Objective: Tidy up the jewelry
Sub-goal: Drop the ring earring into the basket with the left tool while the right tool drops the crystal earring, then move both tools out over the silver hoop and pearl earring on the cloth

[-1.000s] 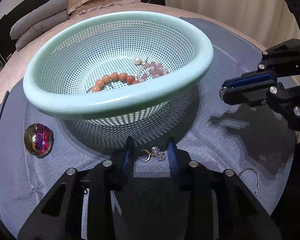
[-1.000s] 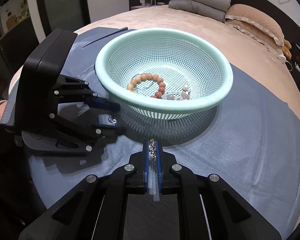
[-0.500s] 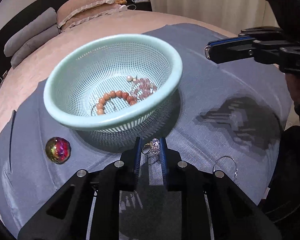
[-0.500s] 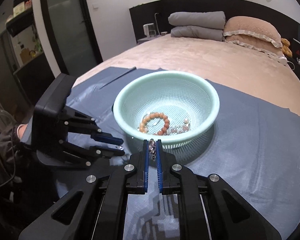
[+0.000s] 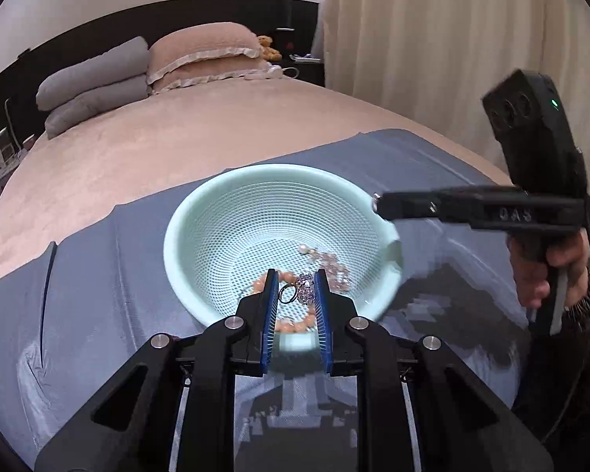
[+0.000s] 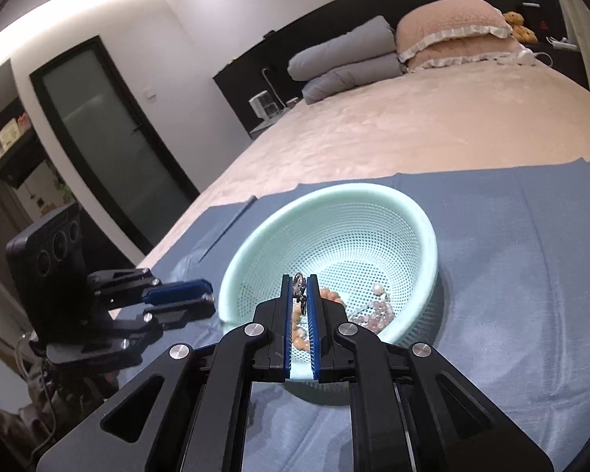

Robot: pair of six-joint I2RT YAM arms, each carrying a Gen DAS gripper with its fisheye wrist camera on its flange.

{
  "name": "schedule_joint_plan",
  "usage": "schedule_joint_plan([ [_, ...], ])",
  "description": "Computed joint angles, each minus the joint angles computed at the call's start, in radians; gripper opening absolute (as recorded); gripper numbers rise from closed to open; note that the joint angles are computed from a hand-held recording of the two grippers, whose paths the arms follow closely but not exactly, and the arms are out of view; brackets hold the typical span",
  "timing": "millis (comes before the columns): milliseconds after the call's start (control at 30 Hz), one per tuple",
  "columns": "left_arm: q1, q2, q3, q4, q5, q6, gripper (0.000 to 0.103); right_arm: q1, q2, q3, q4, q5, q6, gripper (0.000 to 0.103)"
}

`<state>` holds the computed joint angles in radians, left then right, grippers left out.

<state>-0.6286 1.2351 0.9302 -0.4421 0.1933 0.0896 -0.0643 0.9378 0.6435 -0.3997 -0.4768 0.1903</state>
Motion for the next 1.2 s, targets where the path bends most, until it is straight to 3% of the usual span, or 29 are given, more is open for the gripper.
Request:
schedule_joint_plan([
  [100, 0.014, 0.072, -0.008, 0.049, -0.008, -0.046, 0.019, 0.042, 0.058, -0.008, 0.029, 0.080, 0.038, 0.007],
  [200, -0.008, 0.128, -0.010, 0.066, -0.035, -0.048, 0.019, 0.047, 0.100, -0.008, 0.031, 0.068, 0.034, 0.007],
  [300, -0.027, 0.132, -0.021, 0.075, -0.044, -0.032, 0.019, 0.074, 0.114, -0.009, 0.033, 0.126, 0.033, 0.007],
  [667, -0.021, 0.128, -0.039, 0.081, -0.055, -0.037, 0.023, 0.069, 0.082, -0.020, 0.007, 0.132, 0.019, 0.008],
  [733, -0.014, 0.125, -0.043, 0.084, -0.038, -0.035, 0.037, 0.066, 0.084, -0.018, 0.005, 0.128, 0.015, 0.008],
  [800, -0.010, 0.128, -0.042, 0.084, -0.014, -0.034, 0.043, 0.061, 0.088, -0.014, 0.001, 0.124, 0.008, 0.008],
  [867, -0.016, 0.120, -0.050, 0.091, -0.006, -0.031, 0.055, 0.053, 0.079, -0.013, -0.010, 0.120, 0.000, 0.008],
  [900, -0.020, 0.110, -0.059, 0.100, -0.004, -0.031, 0.066, 0.055, 0.084, -0.003, -0.014, 0.124, 0.004, 0.009],
  [1000, -0.035, 0.054, -0.092, 0.124, -0.023, -0.043, 0.085, 0.031, 0.035, -0.022, -0.023, 0.115, 0.011, 0.027],
  [1033, -0.037, 0.032, -0.101, 0.126, -0.031, -0.045, 0.087, 0.019, 0.012, -0.027, -0.029, 0.108, 0.015, 0.036],
  [1200, -0.043, -0.071, -0.155, 0.109, -0.077, -0.101, 0.092, -0.005, -0.088, -0.033, -0.106, 0.139, 0.011, 0.047],
])
